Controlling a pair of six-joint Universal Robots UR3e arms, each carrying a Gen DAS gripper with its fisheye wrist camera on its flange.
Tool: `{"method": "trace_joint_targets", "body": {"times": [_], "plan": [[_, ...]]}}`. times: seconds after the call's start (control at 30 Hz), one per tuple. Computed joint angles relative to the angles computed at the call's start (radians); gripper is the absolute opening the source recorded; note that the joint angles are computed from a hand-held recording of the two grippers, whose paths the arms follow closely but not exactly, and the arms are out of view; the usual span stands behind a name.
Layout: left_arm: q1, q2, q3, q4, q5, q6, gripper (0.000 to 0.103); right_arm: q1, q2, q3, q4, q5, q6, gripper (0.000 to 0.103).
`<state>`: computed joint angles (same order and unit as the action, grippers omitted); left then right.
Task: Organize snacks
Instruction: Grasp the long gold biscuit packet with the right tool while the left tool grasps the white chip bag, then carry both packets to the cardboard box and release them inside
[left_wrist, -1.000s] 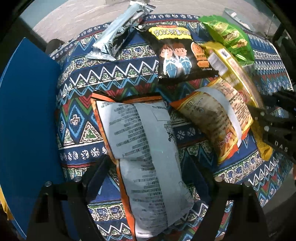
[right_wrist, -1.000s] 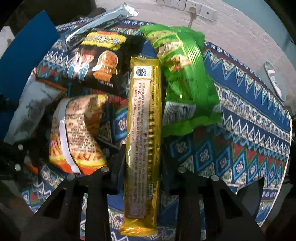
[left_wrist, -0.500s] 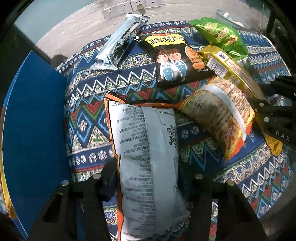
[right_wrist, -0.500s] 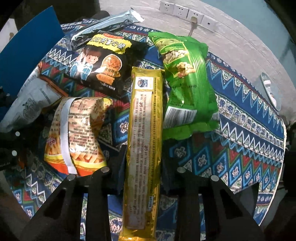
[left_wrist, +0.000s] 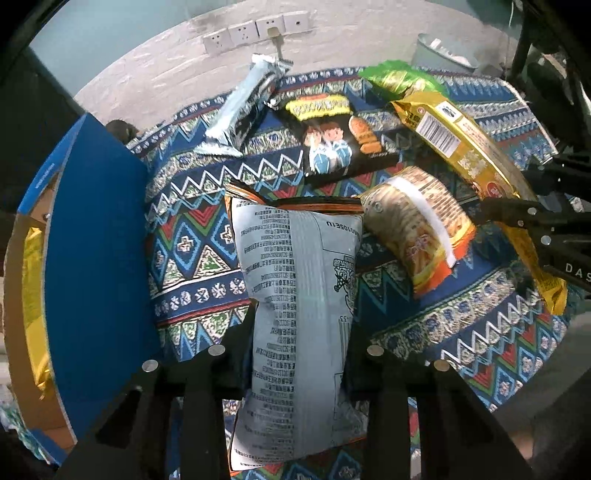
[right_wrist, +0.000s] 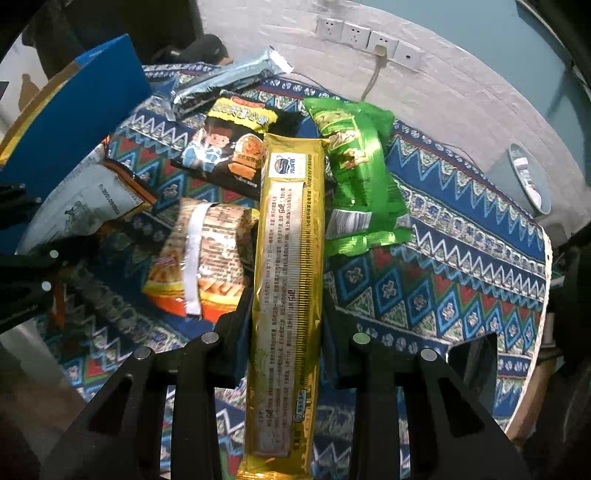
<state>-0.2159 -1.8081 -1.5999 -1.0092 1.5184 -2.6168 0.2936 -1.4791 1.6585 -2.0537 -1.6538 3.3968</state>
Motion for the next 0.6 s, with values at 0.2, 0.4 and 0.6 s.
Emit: {"method": "trace_joint_targets", "body": {"times": [0.2, 0.4, 0.6], "plan": [[0.036, 0.133, -0.069, -0.007, -0.021, 0.063, 0.036, 0.016, -0.034, -0.041, 0.054, -0.019, 0.012, 0.031], [0.067, 0.148, -0.048, 0.009, -0.039, 0.106, 0.036, 0.032, -0.052, -0.104, 0.115, -0.035, 0.020, 0.031], [0.096, 0.215, -0.041, 0.003, -0.058, 0.144, 0.036, 0.051, -0.034, -0.202, 0.162, -0.043, 0.029, 0.031]]}}
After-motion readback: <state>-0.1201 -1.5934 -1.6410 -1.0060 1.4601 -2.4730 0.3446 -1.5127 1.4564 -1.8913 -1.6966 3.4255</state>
